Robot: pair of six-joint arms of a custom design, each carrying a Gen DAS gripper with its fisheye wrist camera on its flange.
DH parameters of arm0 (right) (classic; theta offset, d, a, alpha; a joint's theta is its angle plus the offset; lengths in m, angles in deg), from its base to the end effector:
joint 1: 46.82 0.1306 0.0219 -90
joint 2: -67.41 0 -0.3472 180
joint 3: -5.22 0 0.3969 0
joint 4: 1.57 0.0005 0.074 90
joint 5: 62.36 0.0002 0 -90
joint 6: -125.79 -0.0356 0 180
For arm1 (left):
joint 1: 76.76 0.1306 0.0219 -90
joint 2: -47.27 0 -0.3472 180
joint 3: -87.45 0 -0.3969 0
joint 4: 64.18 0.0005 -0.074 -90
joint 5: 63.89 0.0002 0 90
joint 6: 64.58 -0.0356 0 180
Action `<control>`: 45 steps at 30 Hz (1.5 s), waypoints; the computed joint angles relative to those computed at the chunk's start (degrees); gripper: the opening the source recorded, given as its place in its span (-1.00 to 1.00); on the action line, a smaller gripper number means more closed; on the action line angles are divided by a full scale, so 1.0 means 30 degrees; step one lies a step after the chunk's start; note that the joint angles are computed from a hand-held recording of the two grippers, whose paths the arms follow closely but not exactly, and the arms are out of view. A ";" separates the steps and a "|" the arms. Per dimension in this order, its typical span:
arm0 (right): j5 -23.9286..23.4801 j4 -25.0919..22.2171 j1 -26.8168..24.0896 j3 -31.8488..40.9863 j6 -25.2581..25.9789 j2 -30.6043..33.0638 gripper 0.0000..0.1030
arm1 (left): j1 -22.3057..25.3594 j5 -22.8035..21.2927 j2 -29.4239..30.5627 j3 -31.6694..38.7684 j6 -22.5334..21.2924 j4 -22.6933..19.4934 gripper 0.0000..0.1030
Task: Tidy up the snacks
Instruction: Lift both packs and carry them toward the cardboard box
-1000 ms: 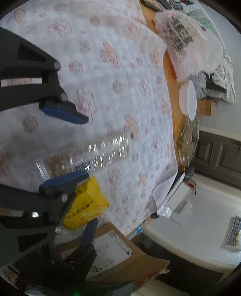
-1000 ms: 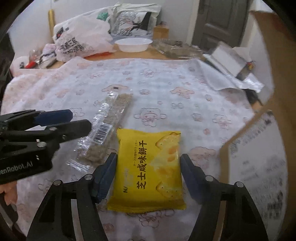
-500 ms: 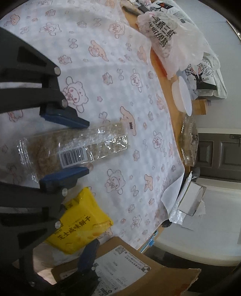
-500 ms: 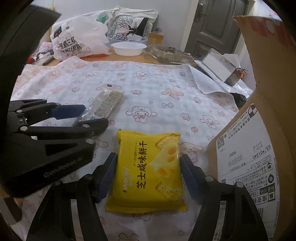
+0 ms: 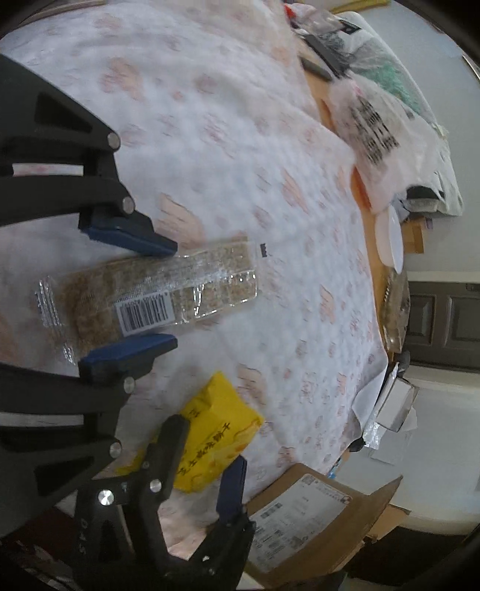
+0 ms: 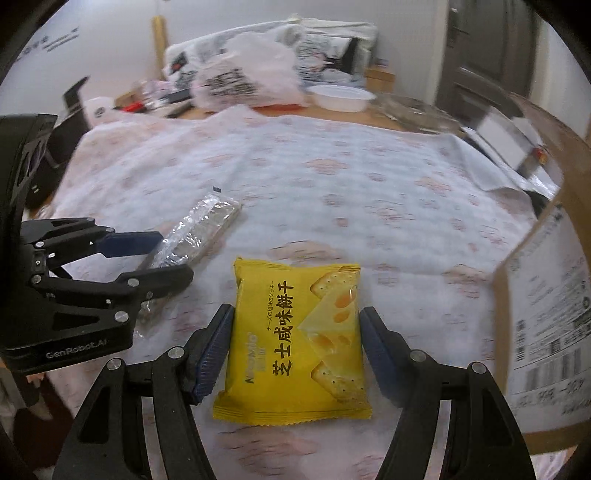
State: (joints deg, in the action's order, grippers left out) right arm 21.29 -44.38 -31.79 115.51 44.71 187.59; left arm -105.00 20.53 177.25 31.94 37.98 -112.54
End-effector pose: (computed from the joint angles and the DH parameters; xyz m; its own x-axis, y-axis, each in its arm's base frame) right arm 0.6303 0.1728 0.2754 -0.7090 -0.3499 -0.6123 -0.4377 0.8991 -0.0070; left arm 0.6220 -0.3307 0.2702 -0.7858 0.1764 -0.5929 0.2556 0.9654 -0.0516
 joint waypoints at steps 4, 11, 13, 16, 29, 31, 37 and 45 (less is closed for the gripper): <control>0.0029 0.0223 0.0277 -0.0329 0.0240 -0.0160 0.26 | -0.0066 -0.0223 -0.0419 -0.0682 0.0660 0.0322 -0.16; 0.0180 0.0504 0.0088 -0.0453 0.0715 -0.0139 0.27 | -0.0370 -0.1996 0.0727 0.0865 0.1113 0.0114 -0.10; 0.0189 0.0445 0.0081 -0.0445 0.1139 -0.0116 0.27 | -0.0379 -0.2257 0.0961 0.1174 0.1206 0.0110 -0.12; 0.0147 0.0409 0.0051 -0.0574 0.1669 -0.0139 0.29 | -0.0365 -0.2451 0.1007 0.1191 0.1249 0.0287 -0.22; -0.0763 0.1328 0.0199 -0.2029 0.1221 -0.1825 0.27 | -0.0312 -0.2630 -0.1131 -0.1338 0.2011 0.1533 -0.26; -0.0920 0.1583 0.0332 -0.2214 0.1131 -0.2315 0.27 | -0.0297 -0.2895 -0.1996 -0.2164 0.2049 0.2019 -0.26; -0.0638 0.2989 0.0600 -0.3270 0.1113 -0.4310 0.27 | -0.0527 -0.3608 -0.4187 -0.3454 0.1659 0.3286 -0.26; -0.0573 0.4899 -0.0880 -0.4303 0.0308 -0.6597 0.27 | -0.1589 -0.3588 -0.3807 -0.0215 0.0314 0.2991 -0.26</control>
State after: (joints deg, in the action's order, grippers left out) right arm 19.57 -29.69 -34.43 102.60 45.63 167.80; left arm -109.76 9.76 165.83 31.29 38.92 -103.57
